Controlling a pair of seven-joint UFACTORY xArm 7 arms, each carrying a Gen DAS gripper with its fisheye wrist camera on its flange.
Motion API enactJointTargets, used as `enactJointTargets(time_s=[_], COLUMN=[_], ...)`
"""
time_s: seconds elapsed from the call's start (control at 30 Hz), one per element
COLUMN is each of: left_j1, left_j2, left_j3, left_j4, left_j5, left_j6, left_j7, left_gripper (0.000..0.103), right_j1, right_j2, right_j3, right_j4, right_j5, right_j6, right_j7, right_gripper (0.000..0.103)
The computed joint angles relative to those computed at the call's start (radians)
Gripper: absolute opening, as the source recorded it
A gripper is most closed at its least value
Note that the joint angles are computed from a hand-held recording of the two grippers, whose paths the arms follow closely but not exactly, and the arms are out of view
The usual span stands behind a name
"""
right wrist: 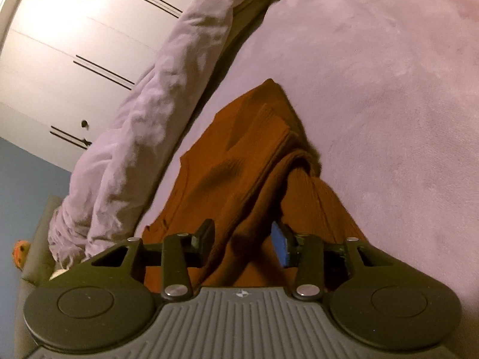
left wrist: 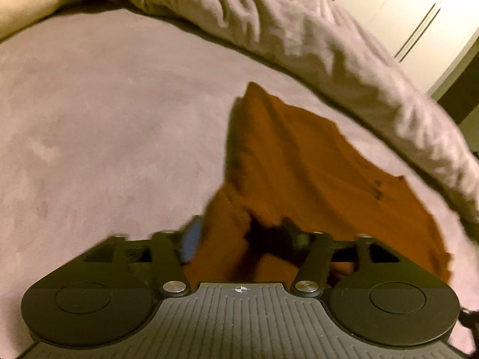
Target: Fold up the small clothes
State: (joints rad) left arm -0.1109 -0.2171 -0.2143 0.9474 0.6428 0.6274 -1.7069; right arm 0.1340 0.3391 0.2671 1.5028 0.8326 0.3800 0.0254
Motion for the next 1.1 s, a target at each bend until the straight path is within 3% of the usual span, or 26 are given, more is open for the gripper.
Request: enactJointTargets(time_s=[0.07, 0.23, 0.3, 0.53, 0.67, 0.77, 0.87, 0.93, 1.03, 1.07, 1.1], left_j1=[-0.010, -0.010, 0.008, 0.038, 0.036, 0.021, 0.100, 0.103, 0.137, 0.141, 0.134], left_j2=[-0.031, -0.058, -0.061, -0.057, -0.091, -0.102, -0.040, 0.006, 0.044, 0.060, 0.077], left_j3=[0.003, -0.012, -0.016, -0.035, -0.028, -0.014, -0.093, -0.074, -0.068, -0.067, -0.065], left_j4=[-0.042, -0.064, -0.079, -0.087, -0.127, -0.168, -0.097, -0.081, -0.047, -0.022, 0.005], left_j5=[-0.026, -0.098, -0.082, -0.126, -0.182, -0.243, -0.184, -0.163, -0.033, 0.025, 0.056], left_j6=[-0.058, -0.095, -0.163, -0.212, -0.287, -0.398, -0.289, -0.277, -0.284, -0.263, -0.218], left_j7=[-0.008, 0.010, 0.009, -0.041, -0.054, -0.041, -0.021, -0.069, -0.188, -0.205, -0.199], left_gripper=[0.075, 0.076, 0.079, 0.078, 0.078, 0.079, 0.077, 0.069, 0.065, 0.058, 0.044], right_j1=[-0.002, 0.005, 0.010, -0.012, -0.058, -0.057, -0.012, 0.002, 0.026, 0.028, 0.026], right_j2=[-0.013, -0.010, 0.001, 0.066, 0.062, 0.043, 0.046, 0.063, 0.086, 0.093, 0.101], right_j3=[0.007, 0.012, 0.014, 0.055, 0.111, 0.109, 0.066, 0.051, 0.024, 0.021, 0.022], right_j4=[-0.023, -0.032, -0.025, 0.041, 0.046, 0.025, 0.028, 0.049, 0.080, 0.086, 0.092], right_j5=[0.020, 0.059, 0.068, 0.102, 0.178, 0.221, 0.188, 0.173, 0.092, 0.069, 0.050], right_j6=[-0.029, -0.076, -0.106, -0.141, -0.114, -0.072, -0.081, -0.092, -0.117, -0.127, -0.138], right_j7=[-0.020, 0.024, 0.052, 0.099, 0.002, -0.049, -0.050, -0.011, 0.053, 0.073, 0.088], right_gripper=[0.051, 0.057, 0.058, 0.059, 0.059, 0.059, 0.058, 0.057, 0.055, 0.054, 0.050])
